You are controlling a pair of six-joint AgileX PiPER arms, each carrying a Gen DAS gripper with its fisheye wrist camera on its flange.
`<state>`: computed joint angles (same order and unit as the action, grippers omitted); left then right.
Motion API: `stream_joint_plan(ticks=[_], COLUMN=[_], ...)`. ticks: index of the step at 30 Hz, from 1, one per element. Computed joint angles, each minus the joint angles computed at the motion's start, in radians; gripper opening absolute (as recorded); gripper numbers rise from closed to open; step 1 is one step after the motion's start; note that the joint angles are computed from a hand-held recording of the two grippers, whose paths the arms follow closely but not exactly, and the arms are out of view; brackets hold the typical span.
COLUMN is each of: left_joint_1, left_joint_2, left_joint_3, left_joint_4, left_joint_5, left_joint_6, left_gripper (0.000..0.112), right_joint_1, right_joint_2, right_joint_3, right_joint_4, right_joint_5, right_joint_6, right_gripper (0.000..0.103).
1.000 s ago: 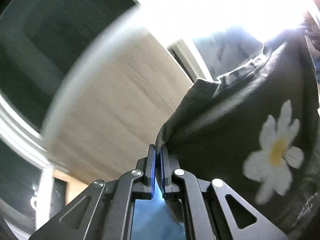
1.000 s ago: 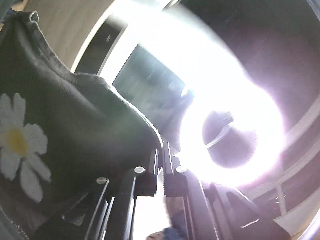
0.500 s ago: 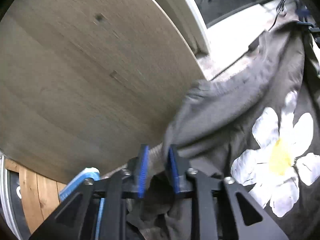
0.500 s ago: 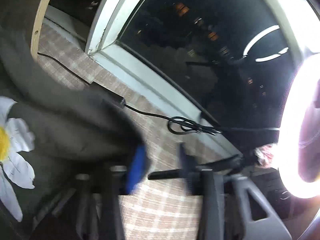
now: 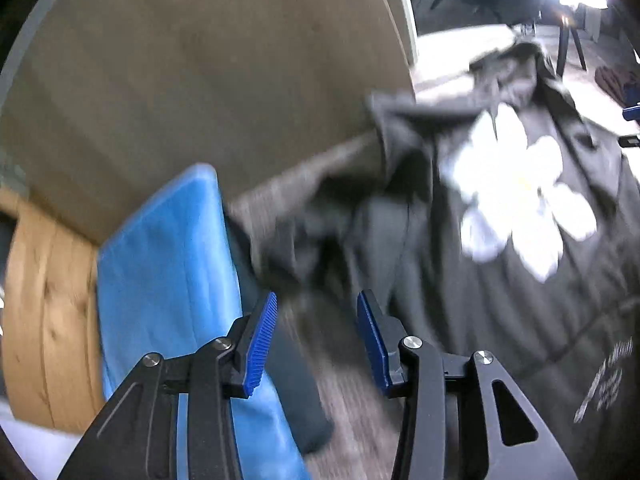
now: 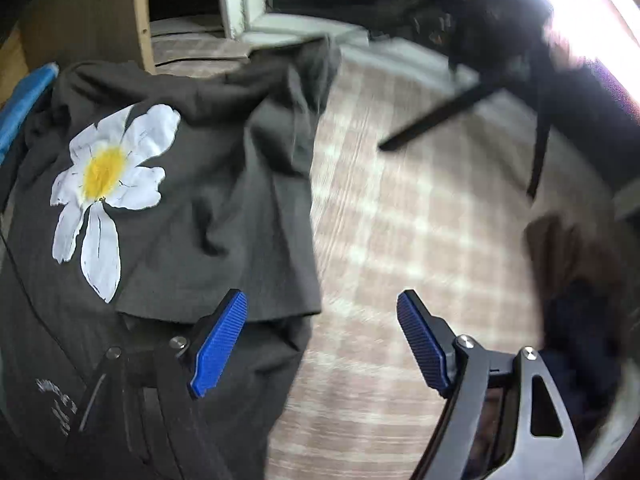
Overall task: Fold clothes
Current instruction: 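Lower the sweatshirt onto the rug and open the right gripper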
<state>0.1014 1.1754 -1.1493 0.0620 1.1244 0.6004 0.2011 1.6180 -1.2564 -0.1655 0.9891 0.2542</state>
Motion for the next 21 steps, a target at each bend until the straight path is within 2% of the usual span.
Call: stream_joint_plan(ticks=[2,3,4,5,6,11,12,14,15,16,18,19,20,21], left_joint_1=[0.022,0.019,0.017,0.016,0.015,0.029,0.028,0.025,0.016,0.007,-0.01,-0.014,-0.02,-0.027], left_joint_2=[-0.023,-0.034,-0.037,-0.038,-0.043,-0.064,-0.062,-0.058,-0.053,-0.048,-0.038,-0.035,-0.029,-0.022], left_joint_3=[0.054,0.097,0.123,0.132,0.137,0.148,0.157,0.173,0.187,0.198,0.218,0.226,0.234,0.243], left_joint_4=[-0.008,-0.002,-0.003,-0.008,-0.014,-0.042,-0.045,-0.051,-0.048,-0.045,-0.039,-0.041,-0.044,-0.045], left_joint_5=[-0.012,-0.037,-0.054,-0.058,-0.056,-0.042,-0.05,-0.059,-0.072,-0.08,-0.091,-0.092,-0.093,-0.095], left_joint_6=[0.006,-0.009,-0.018,-0.016,-0.01,0.024,0.023,0.023,0.015,0.007,-0.005,-0.005,-0.008,-0.012], left_gripper=[0.039,0.039,0.039,0.039,0.039,0.039,0.039,0.039,0.039,0.039,0.039,0.039,0.039,0.039], right_joint_1=[-0.015,-0.02,-0.029,-0.04,-0.055,-0.076,-0.079,-0.082,-0.081,-0.076,-0.072,-0.074,-0.072,-0.067], right_joint_2=[0.004,0.004,0.002,0.001,-0.003,-0.041,-0.046,-0.032,-0.02,-0.013,0.001,0.008,0.011,0.02], right_joint_3=[0.029,0.031,0.027,0.02,0.012,0.004,0.005,0.0,-0.005,0.002,0.014,0.019,0.022,0.014], right_joint_4=[0.017,0.019,0.029,0.049,0.078,0.087,0.088,0.093,0.096,0.101,0.127,0.148,0.149,0.124], right_joint_5=[-0.059,-0.07,-0.075,-0.066,-0.053,-0.03,-0.03,-0.024,-0.018,-0.034,-0.063,-0.076,-0.082,-0.067], right_joint_6=[0.023,0.023,0.013,-0.002,-0.03,-0.073,-0.073,-0.079,-0.08,-0.089,-0.12,-0.141,-0.149,-0.132], right_gripper=[0.074,0.061,0.028,0.01,0.001,0.001,0.004,0.032,0.057,0.059,0.058,0.051,0.036,0.003])
